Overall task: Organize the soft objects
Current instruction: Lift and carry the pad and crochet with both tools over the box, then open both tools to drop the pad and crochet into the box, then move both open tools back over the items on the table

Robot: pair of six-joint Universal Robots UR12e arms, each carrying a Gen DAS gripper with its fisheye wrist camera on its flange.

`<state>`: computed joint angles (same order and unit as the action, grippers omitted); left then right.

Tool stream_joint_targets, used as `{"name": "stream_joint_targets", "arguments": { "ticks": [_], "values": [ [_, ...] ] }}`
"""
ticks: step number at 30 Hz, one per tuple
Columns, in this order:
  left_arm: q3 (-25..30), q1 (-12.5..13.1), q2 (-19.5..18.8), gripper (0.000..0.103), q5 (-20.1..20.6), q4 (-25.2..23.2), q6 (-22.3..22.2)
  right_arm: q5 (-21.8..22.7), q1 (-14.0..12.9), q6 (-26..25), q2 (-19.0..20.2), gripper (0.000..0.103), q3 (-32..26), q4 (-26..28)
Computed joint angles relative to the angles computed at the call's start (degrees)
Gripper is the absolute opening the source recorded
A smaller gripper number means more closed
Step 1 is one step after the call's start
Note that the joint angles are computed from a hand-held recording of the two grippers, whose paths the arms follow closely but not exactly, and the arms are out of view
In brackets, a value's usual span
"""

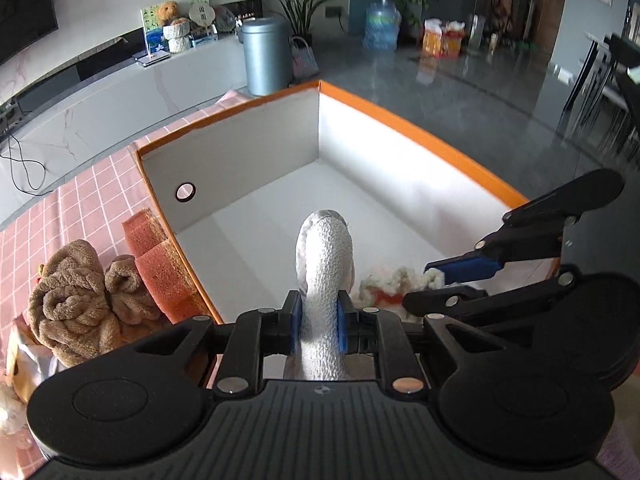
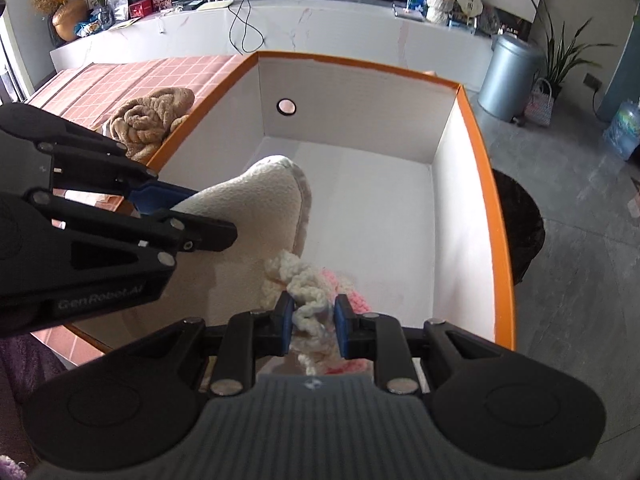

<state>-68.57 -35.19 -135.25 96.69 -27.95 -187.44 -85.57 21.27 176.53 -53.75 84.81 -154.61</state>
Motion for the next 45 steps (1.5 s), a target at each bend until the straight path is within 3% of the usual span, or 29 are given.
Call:
{"name": "stream_joint_targets", "arguments": {
  "ticks": [7, 10, 13, 17, 25, 27, 30, 32, 36, 41, 45],
  "values": [
    [1.45, -0.54, -0.19, 0.030, 1.52, -4.37, 3.20, 0.62, -0.06, -0.89, 0.58, 0.024, -1.50, 3.81],
    [1.30, -0.80, -0.18, 0.043, 2.38, -4.14, 2.96, 0.62, -0.06, -1.02, 0.55, 0.031, -1.50, 4.22],
    [0.98, -1.05, -0.13, 0.067, 3.74, -2.37, 3.00, -0.04, 0.06, -1.54, 0.29, 0.032, -1.10, 3.47],
    [1.24, -0.96, -0.12, 0.077, 4.14, -1.81, 3.00, -0.30, 0.09, -1.75, -0.24, 0.046, -0.74, 3.12],
    [-0.98, -0.96, 1.17, 0.082, 5.53, 3.49, 3.39, -1.65, 0.38, -3.33, -1.94, 0.069, 1.16, -0.48],
    [-2.22, -0.91, 1.72, 0.082, 5.75, 6.18, 2.89, -1.48, 0.34, -3.07, -2.46, 0.077, 2.01, -2.71],
    [-4.30, -0.78, 2.57, 0.082, 6.32, 10.81, 1.49, -1.98, 0.50, -2.28, -3.21, 0.080, 3.32, -6.18],
    [-5.83, -0.76, 2.92, 0.082, 7.63, 15.13, 0.63, -4.29, 1.04, -1.86, -3.53, 0.081, 4.25, -9.47],
    [-9.16, -0.92, 3.34, 0.082, 10.49, 25.01, -0.80, -9.62, 2.19, 1.03, -3.62, 0.093, 6.41, -18.86],
    [-12.31, -1.15, 4.24, 0.082, 13.64, 31.62, -3.46, -14.58, 4.08, 3.61, -3.20, 0.098, 8.23, -28.41],
    [-14.55, -1.30, 4.88, 0.082, 16.34, 35.94, -4.89, -19.60, 6.32, 2.82, -1.29, 0.100, 7.88, -35.90]
  ]
}}
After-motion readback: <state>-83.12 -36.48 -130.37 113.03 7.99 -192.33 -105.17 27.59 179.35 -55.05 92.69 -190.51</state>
